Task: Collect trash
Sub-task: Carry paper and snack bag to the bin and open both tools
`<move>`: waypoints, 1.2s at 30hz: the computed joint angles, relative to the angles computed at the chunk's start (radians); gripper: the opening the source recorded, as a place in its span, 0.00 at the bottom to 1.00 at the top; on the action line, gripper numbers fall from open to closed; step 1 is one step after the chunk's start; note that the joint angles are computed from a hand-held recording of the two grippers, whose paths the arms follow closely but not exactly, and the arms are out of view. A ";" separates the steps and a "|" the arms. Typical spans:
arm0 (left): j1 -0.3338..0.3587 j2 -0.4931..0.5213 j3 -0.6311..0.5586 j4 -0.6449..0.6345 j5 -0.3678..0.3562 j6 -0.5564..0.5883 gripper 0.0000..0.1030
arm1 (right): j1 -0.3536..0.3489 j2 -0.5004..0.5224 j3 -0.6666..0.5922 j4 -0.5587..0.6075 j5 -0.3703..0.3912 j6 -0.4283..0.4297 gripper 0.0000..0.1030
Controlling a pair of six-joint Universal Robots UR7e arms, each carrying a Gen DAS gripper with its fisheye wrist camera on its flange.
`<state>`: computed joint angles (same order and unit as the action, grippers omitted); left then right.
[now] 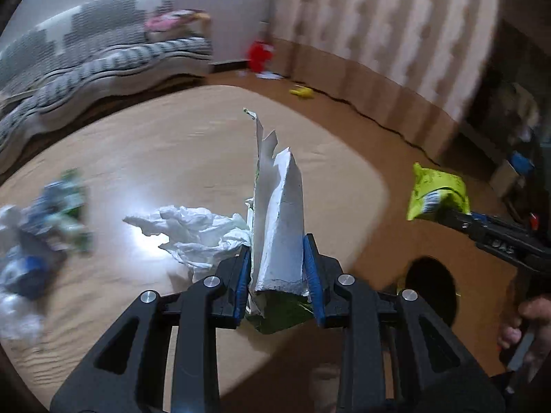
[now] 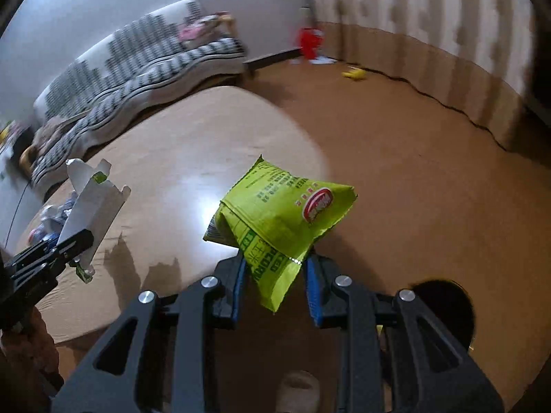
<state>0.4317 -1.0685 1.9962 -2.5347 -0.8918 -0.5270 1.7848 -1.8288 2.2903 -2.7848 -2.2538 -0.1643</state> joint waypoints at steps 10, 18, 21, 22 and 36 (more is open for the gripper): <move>-0.049 0.389 -0.203 -0.116 -0.259 0.082 0.28 | -0.522 -0.419 0.047 0.158 0.256 -0.164 0.28; -0.062 0.628 -0.341 -0.090 -0.470 0.134 0.28 | -0.951 -0.534 0.017 0.317 0.493 -0.268 0.28; -0.057 0.691 -0.385 -0.064 -0.508 0.141 0.28 | -1.010 -0.530 0.014 0.336 0.517 -0.286 0.28; -0.051 0.708 -0.403 -0.054 -0.515 0.145 0.28 | -1.017 -0.529 0.016 0.338 0.518 -0.287 0.28; -0.048 0.807 -0.487 -0.003 -0.523 0.187 0.36 | -0.971 -0.451 -0.003 0.305 0.459 -0.242 0.28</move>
